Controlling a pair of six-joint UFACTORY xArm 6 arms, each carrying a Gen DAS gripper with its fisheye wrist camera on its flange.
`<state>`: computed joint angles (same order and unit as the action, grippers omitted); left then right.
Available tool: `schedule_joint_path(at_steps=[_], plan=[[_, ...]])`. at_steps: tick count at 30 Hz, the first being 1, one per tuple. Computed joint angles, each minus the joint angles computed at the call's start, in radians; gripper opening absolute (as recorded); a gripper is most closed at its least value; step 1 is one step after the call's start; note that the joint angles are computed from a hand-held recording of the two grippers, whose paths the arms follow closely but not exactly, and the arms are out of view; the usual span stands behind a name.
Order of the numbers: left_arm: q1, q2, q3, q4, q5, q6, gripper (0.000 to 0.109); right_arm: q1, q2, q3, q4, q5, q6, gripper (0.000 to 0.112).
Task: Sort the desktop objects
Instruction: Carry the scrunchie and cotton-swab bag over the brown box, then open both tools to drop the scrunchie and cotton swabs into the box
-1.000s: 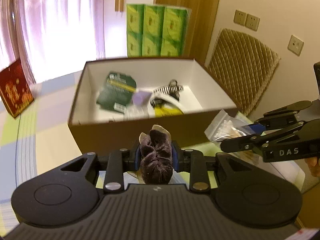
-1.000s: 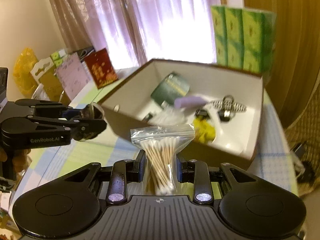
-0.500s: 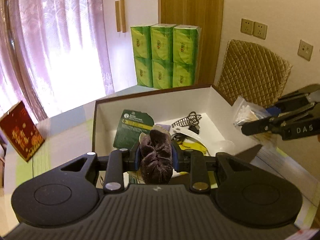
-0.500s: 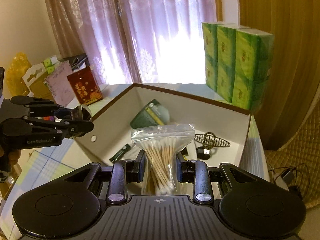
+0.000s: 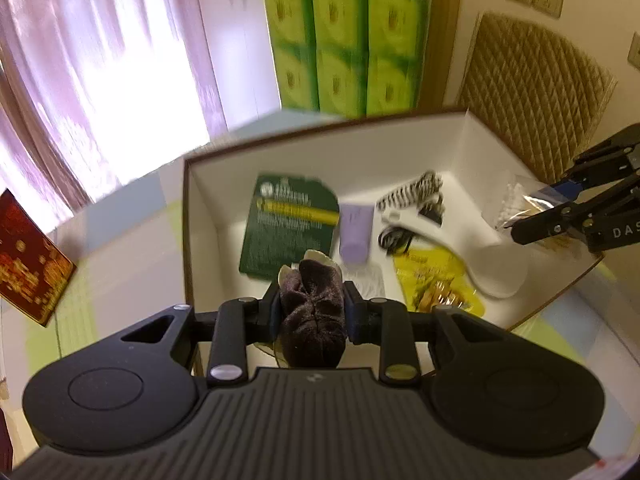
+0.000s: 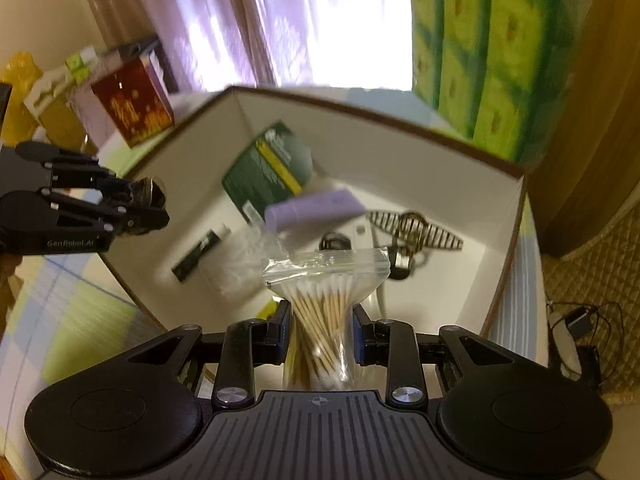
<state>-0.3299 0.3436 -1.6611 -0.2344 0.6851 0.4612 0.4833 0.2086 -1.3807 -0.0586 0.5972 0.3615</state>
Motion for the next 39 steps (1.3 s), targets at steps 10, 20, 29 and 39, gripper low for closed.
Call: schedule_joint_path(at_steps=[10, 20, 29, 39], plan=[[0.004, 0.137, -0.169, 0.104, 0.168, -0.011, 0.025, -0.017, 0.042, -0.04, 0.063, 0.06, -0.084, 0.027], [-0.002, 0.178, -0.214, 0.147, 0.217, 0.002, 0.026, -0.021, 0.061, -0.062, 0.1, 0.089, -0.123, 0.027], [0.002, 0.196, -0.243, 0.123, 0.255, 0.009, 0.031, -0.027, 0.057, -0.065, 0.107, 0.11, -0.143, 0.027], [0.0, 0.194, -0.258, 0.089, 0.281, -0.005, 0.055, -0.034, 0.03, -0.043, 0.128, 0.123, -0.176, 0.027]])
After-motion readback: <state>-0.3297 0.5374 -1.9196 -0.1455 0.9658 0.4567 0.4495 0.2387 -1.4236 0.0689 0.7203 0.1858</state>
